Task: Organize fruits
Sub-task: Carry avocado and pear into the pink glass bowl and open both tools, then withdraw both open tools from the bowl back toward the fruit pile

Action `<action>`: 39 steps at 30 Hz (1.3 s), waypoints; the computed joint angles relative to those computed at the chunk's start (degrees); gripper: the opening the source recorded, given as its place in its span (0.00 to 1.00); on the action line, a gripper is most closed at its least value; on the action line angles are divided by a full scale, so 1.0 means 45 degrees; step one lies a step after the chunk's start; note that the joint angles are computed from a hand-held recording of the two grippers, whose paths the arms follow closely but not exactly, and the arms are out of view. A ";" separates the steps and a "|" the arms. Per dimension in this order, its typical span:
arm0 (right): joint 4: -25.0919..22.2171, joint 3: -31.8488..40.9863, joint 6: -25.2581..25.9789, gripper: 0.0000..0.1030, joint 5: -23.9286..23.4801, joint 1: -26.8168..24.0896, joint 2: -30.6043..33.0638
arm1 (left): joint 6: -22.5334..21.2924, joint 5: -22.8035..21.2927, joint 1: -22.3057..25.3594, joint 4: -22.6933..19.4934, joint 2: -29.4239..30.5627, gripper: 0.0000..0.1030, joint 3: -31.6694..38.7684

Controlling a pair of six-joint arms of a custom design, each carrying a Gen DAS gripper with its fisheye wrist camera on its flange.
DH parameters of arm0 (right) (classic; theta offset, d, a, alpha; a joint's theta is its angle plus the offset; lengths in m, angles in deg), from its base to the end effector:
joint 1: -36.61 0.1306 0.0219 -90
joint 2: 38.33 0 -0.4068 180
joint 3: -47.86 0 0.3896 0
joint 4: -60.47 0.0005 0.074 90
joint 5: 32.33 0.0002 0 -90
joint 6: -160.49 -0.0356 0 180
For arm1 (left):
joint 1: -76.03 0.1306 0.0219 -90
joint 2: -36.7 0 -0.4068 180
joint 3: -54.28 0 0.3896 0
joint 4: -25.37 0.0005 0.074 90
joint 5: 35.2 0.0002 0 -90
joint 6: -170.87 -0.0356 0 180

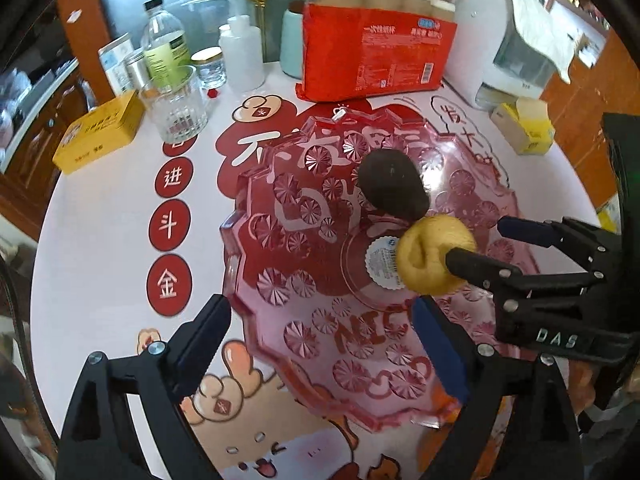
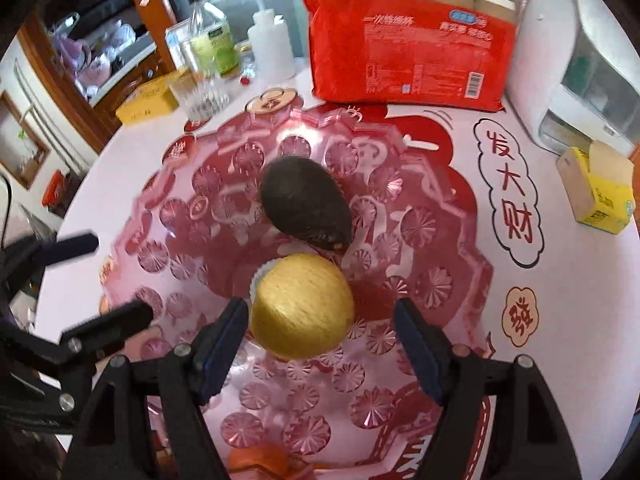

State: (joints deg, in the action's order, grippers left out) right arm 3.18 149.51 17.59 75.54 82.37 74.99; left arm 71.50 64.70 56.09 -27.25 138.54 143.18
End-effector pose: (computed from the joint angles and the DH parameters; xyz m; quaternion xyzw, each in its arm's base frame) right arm 0.4289 0.4241 0.3246 0.0888 0.9676 0.0373 0.2334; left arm 0.4960 -0.1870 0.3421 0.2640 0.9374 -0.1034 0.2022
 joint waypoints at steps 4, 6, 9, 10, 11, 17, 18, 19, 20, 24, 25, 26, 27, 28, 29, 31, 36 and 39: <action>0.0198 -0.0351 -0.0772 0.74 0.0059 0.0183 -0.0467 | 0.0263 0.0237 0.0144 0.0152 -0.0597 0.89 -0.0470; 0.0154 -0.0453 -0.1133 0.74 0.0171 0.0301 -0.0589 | 0.0319 0.0424 0.0204 0.0144 -0.0875 0.89 -0.0662; 0.0096 -0.0616 -0.1506 0.74 0.0251 0.0550 -0.0786 | 0.0498 0.0600 0.0254 0.0186 -0.1333 0.89 -0.0951; 0.0004 -0.0637 -0.1630 0.74 0.0314 0.0662 -0.0853 | 0.0589 0.0523 0.0253 0.0222 -0.1488 0.89 -0.1052; -0.0065 -0.0646 -0.1734 0.74 0.0365 0.0750 -0.0908 | 0.0688 0.0492 0.0273 0.0296 -0.1677 0.89 -0.1181; -0.0558 -0.0458 -0.2260 0.74 0.0699 0.1332 -0.1239 | 0.0944 0.1094 0.0529 0.0940 -0.2972 0.89 -0.2021; -0.0695 -0.0368 -0.2330 0.74 0.0816 0.1445 -0.1277 | 0.0902 0.1227 0.0585 0.1013 -0.3218 0.89 -0.2147; -0.0814 -0.0282 -0.2378 0.74 0.0930 0.1532 -0.1296 | 0.0869 0.1310 0.0613 0.1076 -0.3444 0.89 -0.2251; -0.1000 -0.0153 -0.2448 0.74 0.1065 0.1650 -0.1309 | 0.0834 0.1366 0.0633 0.1100 -0.3676 0.89 -0.2337; -0.1569 0.0289 -0.2668 0.74 0.1445 0.2064 -0.1337 | 0.0717 0.1691 0.0722 0.0641 -0.4243 0.89 -0.2352; -0.1730 0.0429 -0.2772 0.74 0.1558 0.2169 -0.1321 | 0.0716 0.1803 0.0755 0.0431 -0.4338 0.89 -0.2307; -0.1849 0.0521 -0.2851 0.74 0.1646 0.2257 -0.1326 | 0.0717 0.1920 0.0796 0.0170 -0.4455 0.89 -0.2262; -0.2006 0.0634 -0.2971 0.74 0.1761 0.2382 -0.1336 | 0.0719 0.1970 0.0809 -0.0020 -0.4531 0.89 -0.2230; -0.2105 0.0695 -0.3041 0.74 0.1852 0.2462 -0.1364 | 0.0692 0.2017 0.0835 -0.0267 -0.4619 0.89 -0.2187; -0.2213 0.0772 -0.3118 0.74 0.1945 0.2546 -0.1375 | 0.0630 0.2085 0.0871 -0.0510 -0.4718 0.89 -0.2157; -0.2501 0.0977 -0.3322 0.74 0.2149 0.2754 -0.1358 | 0.0468 0.2074 0.0923 -0.0755 -0.4960 0.89 -0.2185; -0.3242 0.1508 -0.3850 0.74 0.2688 0.3383 -0.1285 | 0.0179 0.1759 0.1030 -0.0850 -0.5787 0.89 -0.2401; -0.3702 0.1853 -0.4171 0.74 0.3012 0.3751 -0.1204 | 0.0024 0.1938 0.1166 -0.1035 -0.6170 0.89 -0.2453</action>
